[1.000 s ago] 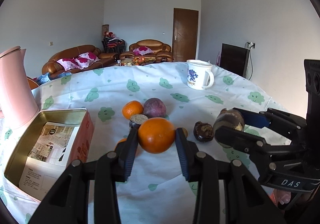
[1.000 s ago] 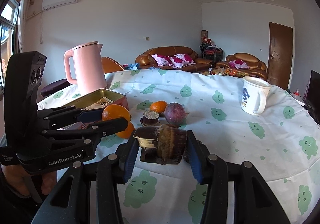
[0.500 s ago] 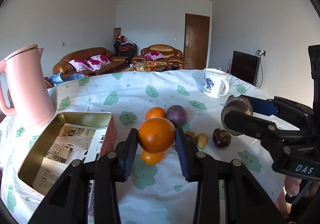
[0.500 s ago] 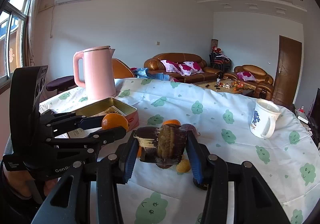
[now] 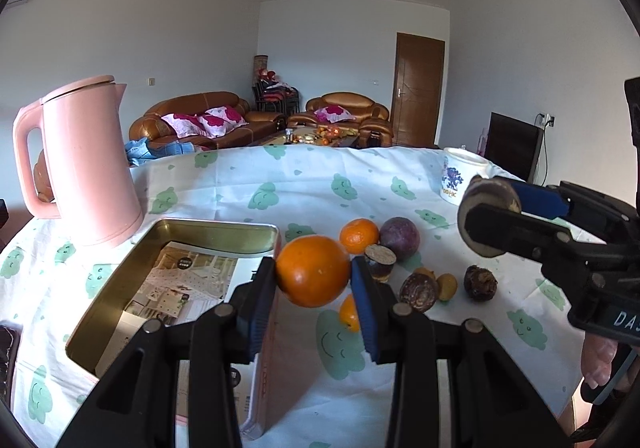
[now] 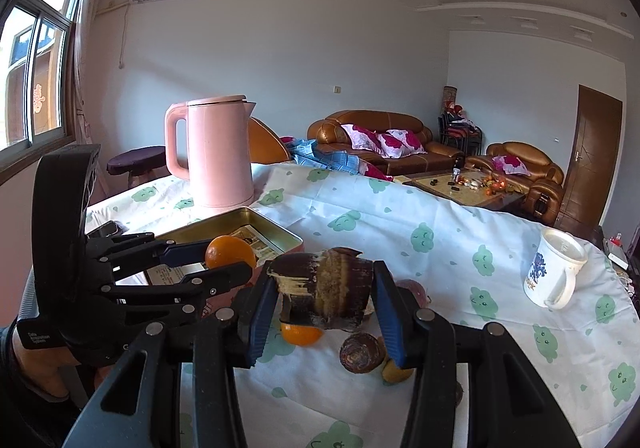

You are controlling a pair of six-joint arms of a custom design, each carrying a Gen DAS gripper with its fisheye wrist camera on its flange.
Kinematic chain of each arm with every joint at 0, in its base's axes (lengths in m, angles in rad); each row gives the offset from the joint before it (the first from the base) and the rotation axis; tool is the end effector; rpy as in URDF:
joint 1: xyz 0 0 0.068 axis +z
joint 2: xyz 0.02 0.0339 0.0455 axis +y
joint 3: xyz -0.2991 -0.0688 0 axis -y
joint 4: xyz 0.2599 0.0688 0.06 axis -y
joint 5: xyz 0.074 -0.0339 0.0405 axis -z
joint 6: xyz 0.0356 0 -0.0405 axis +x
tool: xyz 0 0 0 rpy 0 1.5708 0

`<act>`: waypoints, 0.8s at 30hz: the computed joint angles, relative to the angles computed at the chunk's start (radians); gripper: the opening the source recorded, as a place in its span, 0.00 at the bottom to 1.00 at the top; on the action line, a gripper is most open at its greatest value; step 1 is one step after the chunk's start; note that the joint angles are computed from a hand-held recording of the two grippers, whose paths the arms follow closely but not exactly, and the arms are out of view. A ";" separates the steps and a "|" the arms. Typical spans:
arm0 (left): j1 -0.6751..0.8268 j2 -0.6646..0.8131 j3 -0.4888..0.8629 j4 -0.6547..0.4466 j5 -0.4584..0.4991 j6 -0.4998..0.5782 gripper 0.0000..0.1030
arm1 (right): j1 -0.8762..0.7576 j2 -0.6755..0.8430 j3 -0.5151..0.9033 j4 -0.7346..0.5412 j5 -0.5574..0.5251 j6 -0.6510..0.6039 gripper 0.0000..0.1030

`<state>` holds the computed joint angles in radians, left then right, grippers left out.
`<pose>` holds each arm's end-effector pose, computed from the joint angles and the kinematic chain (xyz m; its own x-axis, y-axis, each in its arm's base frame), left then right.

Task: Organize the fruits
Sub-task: 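Lift and carry the root chunk and orange toward the open tin box with both tools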

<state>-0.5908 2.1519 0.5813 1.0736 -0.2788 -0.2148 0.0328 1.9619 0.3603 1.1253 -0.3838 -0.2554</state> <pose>0.2873 -0.1809 0.0520 -0.4582 0.0606 -0.8868 0.2425 0.9683 -0.0592 0.2805 0.0225 0.0793 -0.3517 -0.2459 -0.9032 -0.4670 0.8823 -0.0584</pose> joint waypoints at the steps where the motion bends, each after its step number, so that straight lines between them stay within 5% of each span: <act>1: 0.006 -0.002 -0.003 0.003 0.000 0.000 0.38 | 0.010 -0.005 0.008 -0.010 0.007 -0.001 0.47; 24: 0.152 -0.019 -0.039 0.014 0.024 0.017 0.38 | 0.159 -0.019 0.171 -0.176 0.075 0.013 0.47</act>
<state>-0.4384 2.1329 0.5428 1.0878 -0.2546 -0.1977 0.1922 1.9432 0.5317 0.9493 -0.3087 -0.2424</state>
